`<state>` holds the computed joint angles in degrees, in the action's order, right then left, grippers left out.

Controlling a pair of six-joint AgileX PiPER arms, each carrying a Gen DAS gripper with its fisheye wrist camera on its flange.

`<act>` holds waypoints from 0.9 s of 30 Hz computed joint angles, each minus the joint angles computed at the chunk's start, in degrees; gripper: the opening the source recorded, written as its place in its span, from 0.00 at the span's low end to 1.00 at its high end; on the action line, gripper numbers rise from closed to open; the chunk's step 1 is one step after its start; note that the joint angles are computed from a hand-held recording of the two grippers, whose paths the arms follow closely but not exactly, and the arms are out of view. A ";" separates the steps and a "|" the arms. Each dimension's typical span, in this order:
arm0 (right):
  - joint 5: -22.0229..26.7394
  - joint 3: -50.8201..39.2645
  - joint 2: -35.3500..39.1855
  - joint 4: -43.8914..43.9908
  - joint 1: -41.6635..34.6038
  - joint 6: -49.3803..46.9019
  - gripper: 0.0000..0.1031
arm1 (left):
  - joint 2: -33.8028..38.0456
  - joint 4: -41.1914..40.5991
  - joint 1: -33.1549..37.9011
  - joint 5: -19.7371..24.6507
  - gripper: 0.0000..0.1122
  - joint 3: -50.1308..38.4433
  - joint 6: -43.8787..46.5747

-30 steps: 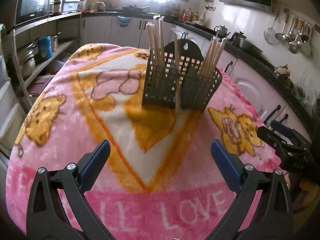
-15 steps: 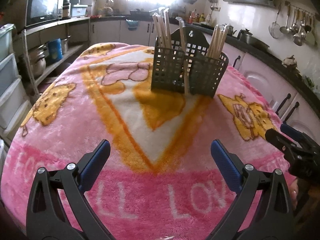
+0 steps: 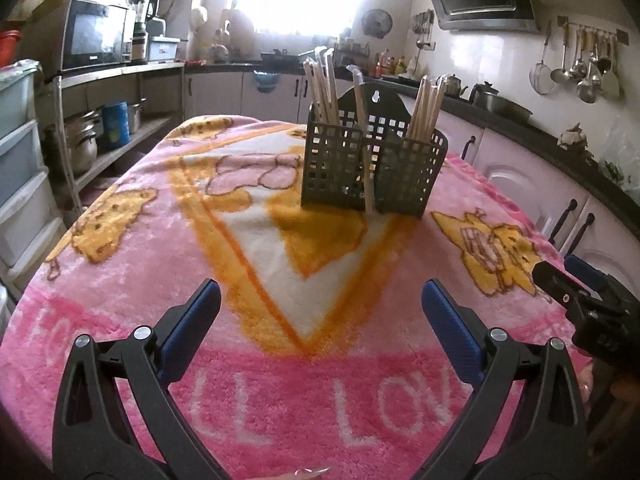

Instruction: Organize utensils

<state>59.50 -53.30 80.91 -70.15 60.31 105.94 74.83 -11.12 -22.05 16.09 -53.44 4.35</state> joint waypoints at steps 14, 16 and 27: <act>0.81 -0.83 2.26 -5.13 2.04 3.91 0.94 | -2.10 8.32 -1.19 -7.28 0.82 3.63 -7.44; 0.93 -0.98 2.61 -5.06 2.31 3.99 0.94 | -2.09 5.25 -0.84 -7.36 0.82 3.81 -4.50; 0.95 -1.27 3.04 -4.86 2.57 4.30 0.94 | -2.06 7.44 -0.80 -7.34 0.82 3.81 -6.93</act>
